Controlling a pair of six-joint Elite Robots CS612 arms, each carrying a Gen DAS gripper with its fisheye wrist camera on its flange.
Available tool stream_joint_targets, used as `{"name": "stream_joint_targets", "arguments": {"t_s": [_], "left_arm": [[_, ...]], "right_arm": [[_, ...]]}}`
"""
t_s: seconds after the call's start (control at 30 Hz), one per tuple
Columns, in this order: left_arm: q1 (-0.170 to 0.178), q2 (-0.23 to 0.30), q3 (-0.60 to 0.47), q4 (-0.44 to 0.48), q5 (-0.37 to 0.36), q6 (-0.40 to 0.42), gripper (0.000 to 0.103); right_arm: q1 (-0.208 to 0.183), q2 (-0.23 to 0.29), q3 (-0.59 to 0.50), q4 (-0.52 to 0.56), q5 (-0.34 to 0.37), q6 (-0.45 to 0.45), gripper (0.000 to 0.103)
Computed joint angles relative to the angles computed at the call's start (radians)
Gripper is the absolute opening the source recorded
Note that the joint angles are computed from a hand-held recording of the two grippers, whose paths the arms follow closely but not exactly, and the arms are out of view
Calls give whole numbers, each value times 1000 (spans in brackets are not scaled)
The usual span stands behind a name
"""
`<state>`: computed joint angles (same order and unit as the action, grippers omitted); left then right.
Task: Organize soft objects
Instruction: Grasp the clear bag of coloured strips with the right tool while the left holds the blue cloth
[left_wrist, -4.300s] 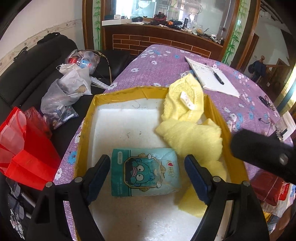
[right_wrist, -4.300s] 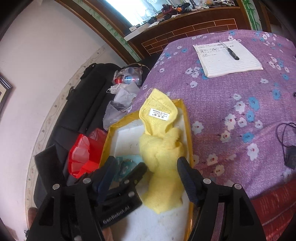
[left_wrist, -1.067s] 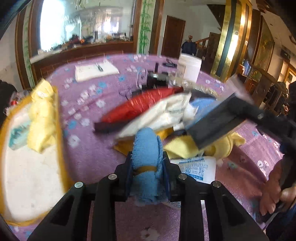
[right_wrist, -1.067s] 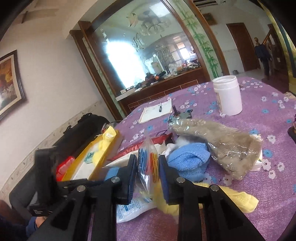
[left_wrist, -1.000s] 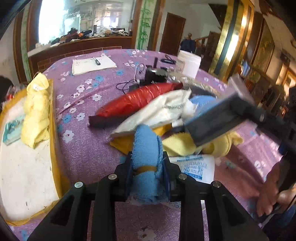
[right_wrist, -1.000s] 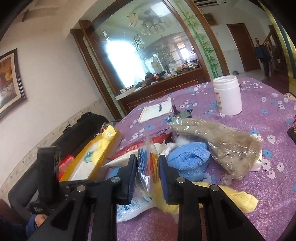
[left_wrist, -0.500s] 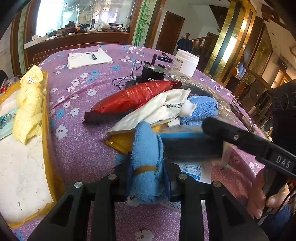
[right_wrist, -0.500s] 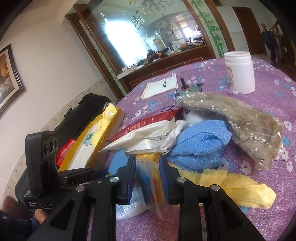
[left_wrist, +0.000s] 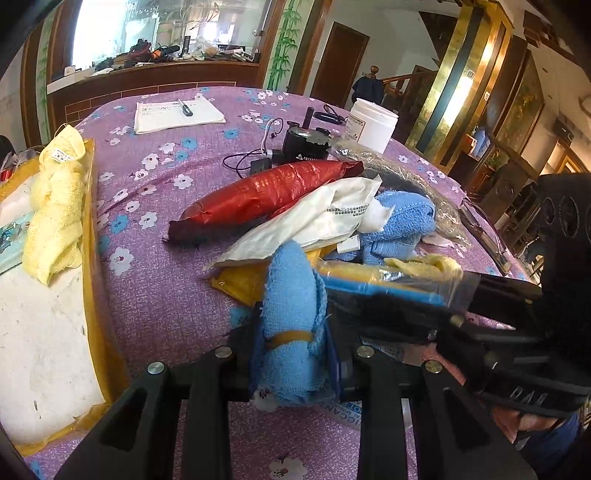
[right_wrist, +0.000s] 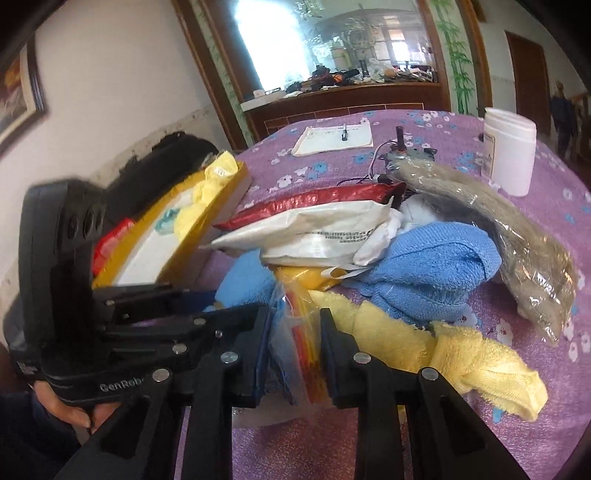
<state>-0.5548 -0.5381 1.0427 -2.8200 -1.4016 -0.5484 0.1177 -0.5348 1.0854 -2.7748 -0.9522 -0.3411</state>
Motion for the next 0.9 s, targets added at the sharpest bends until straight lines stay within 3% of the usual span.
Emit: {"name": "stream_joint_targets", "arguments": {"t_s": [0.27, 0.53, 0.7, 0.9], "left_arm": [[1, 0, -1, -2, -10, -1, 27], [1, 2, -3, -1, -12, -3, 27], [1, 2, -3, -3, -11, -3, 27], [-3, -3, 16, -67, 6, -1, 27]], "right_arm": [[18, -21, 36, -14, -103, -109, 27], [17, -23, 33, 22, -104, -110, 28], [5, -24, 44, -8, -43, -82, 24], [-45, 5, 40, -168, 153, 141, 24]]}}
